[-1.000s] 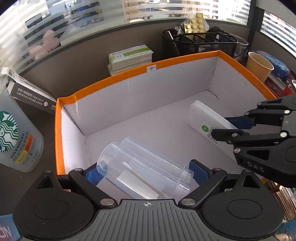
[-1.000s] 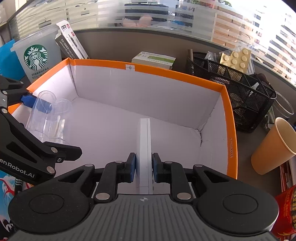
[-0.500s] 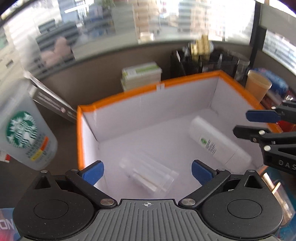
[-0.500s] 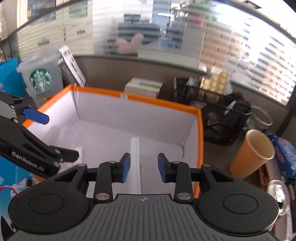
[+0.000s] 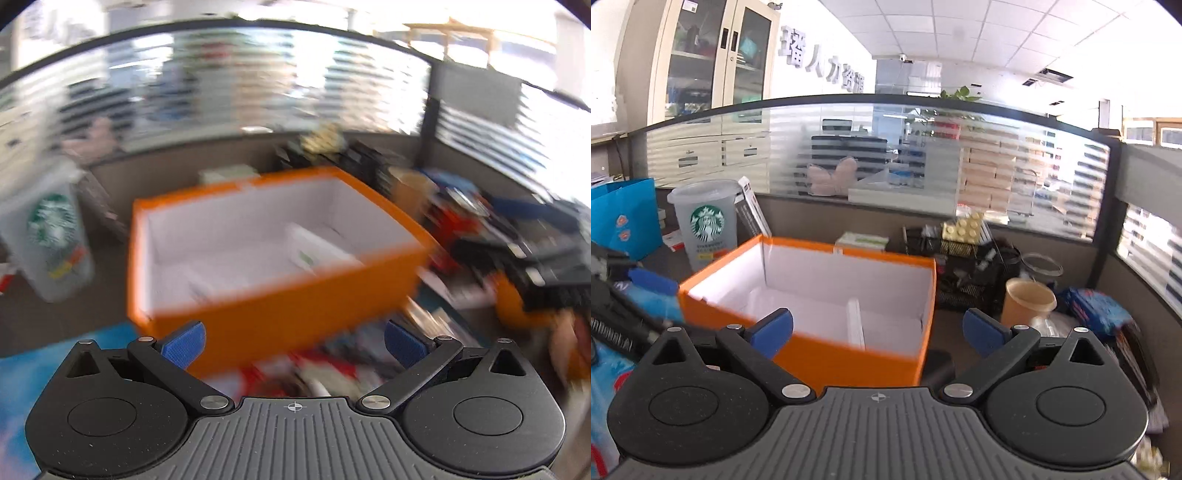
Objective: Organize rigid objects
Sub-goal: 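Reach the left tool to the beige lotion bottle while the right tool grips the silver bottle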
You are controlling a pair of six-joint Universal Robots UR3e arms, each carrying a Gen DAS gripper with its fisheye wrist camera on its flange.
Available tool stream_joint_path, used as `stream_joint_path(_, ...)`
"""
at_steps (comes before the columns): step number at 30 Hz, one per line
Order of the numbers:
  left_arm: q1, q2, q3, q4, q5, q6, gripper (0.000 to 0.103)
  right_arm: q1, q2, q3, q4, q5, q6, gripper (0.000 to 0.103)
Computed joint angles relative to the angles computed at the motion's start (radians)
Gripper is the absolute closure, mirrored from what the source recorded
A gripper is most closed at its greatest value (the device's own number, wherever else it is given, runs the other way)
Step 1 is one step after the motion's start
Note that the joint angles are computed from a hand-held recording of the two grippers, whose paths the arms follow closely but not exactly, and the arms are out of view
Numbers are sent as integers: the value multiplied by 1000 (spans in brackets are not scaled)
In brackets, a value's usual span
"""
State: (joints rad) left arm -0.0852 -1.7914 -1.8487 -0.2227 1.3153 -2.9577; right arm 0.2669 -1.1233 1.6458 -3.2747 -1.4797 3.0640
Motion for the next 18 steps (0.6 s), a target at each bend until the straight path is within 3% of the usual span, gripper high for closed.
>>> stream_joint_path(8,-142,-39,-187,188,30,286,0,-23,-30,198,-49,0,34,9)
stream_joint_path(10,-167,-66,-210,274,30,331,0,-19,-13,213,-58,-4,34,20)
stream_joint_path(12,-171,-82,-212,286,-10,399,0,-35,0,223,-57,35,37,39)
stream_joint_path(14,-169,-105,-199,270,-47,462,0,-50,12,229,-48,69,39,45)
stream_joint_path(18,-182,-177,-153,256,-66,577,0,-69,27,231,-30,102,42,46)
